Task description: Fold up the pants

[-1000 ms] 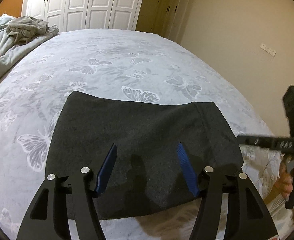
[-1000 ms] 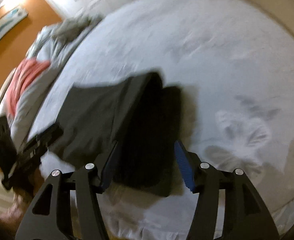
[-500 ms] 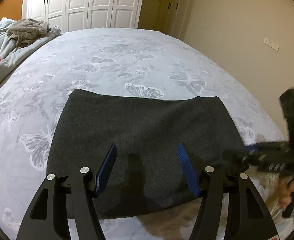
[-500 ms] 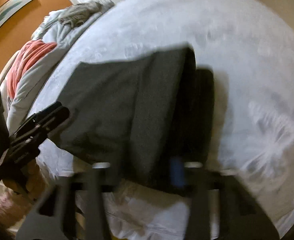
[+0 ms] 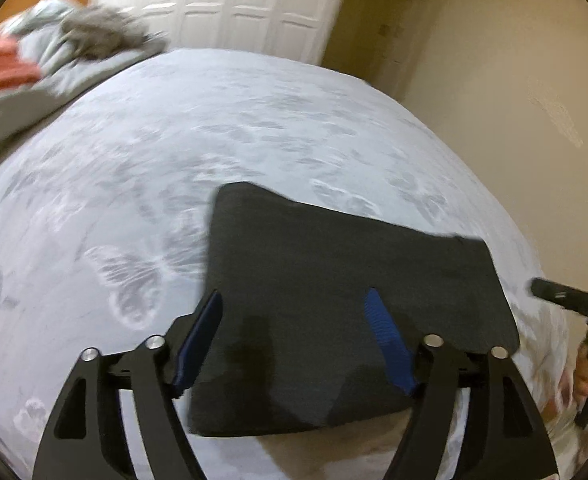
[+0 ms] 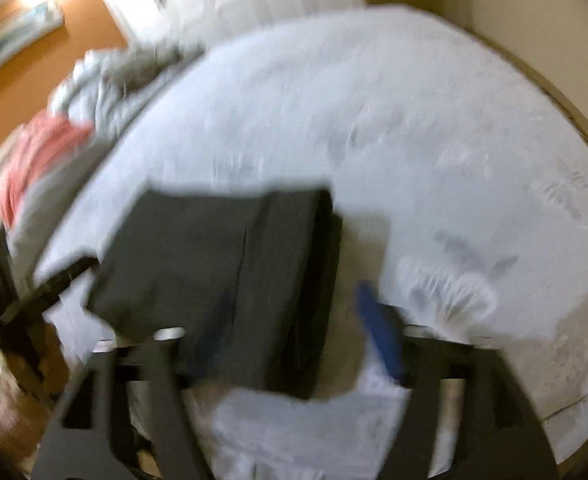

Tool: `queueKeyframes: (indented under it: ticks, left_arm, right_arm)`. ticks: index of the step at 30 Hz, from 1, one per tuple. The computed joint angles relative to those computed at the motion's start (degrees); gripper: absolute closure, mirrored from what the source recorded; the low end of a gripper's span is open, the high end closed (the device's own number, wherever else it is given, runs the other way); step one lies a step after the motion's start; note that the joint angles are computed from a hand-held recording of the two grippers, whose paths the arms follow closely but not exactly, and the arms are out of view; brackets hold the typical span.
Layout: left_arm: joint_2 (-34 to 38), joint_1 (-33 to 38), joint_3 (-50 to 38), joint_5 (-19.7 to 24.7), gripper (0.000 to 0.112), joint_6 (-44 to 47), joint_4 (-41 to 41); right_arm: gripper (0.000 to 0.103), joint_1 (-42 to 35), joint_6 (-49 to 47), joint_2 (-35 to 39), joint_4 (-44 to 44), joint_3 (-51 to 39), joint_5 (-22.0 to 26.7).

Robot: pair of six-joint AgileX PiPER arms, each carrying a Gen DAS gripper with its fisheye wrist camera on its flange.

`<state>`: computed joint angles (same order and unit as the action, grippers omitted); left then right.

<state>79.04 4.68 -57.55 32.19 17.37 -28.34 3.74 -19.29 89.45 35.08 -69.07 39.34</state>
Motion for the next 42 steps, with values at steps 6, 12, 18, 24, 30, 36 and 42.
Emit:
queueKeyframes:
  ticks: [6,12,18,24,30,36,42]
  left_arm:
    - [6.2,14.39,-2.95,12.98,0.035,6.39,-13.22]
    - [13.25,19.01,-3.79,24.21,0.038,15.58,-21.42]
    - [10.45,18.25,-4.16,28.43,0.094,20.71,-22.76]
    - [0.43,25.15,2.91,32.71,0.082,23.75,-20.81]
    - [1.08,23.94,6.92,27.75,0.041,18.72,-18.21]
    - [4.08,23.68,6.41,28.48,0.038,16.95,-20.27]
    - [-1.48,15.13,5.88,21.59,0.093,17.32,-14.15]
  right_arm:
    - [0.016,2.34,7.21,11.14,-3.49,-7.53,9.38]
    - [0.026,4.84,3.52,12.17,-0.42,-4.06,7.62]
    - [0.077,2.55,-4.75,5.59,8.61,-2.78,7.86]
    - [0.035,1.22,-6.35,-1.31,7.56,6.31,9.18]
    - [0.024,-1.64,-6.83,0.02,14.16,12.58,9.38]
    - [0.012,3.33,-6.18,-0.09,16.06,16.12,3.27]
    - [0.073,6.1,-7.81,-3.11,15.62,15.79,-0.66]
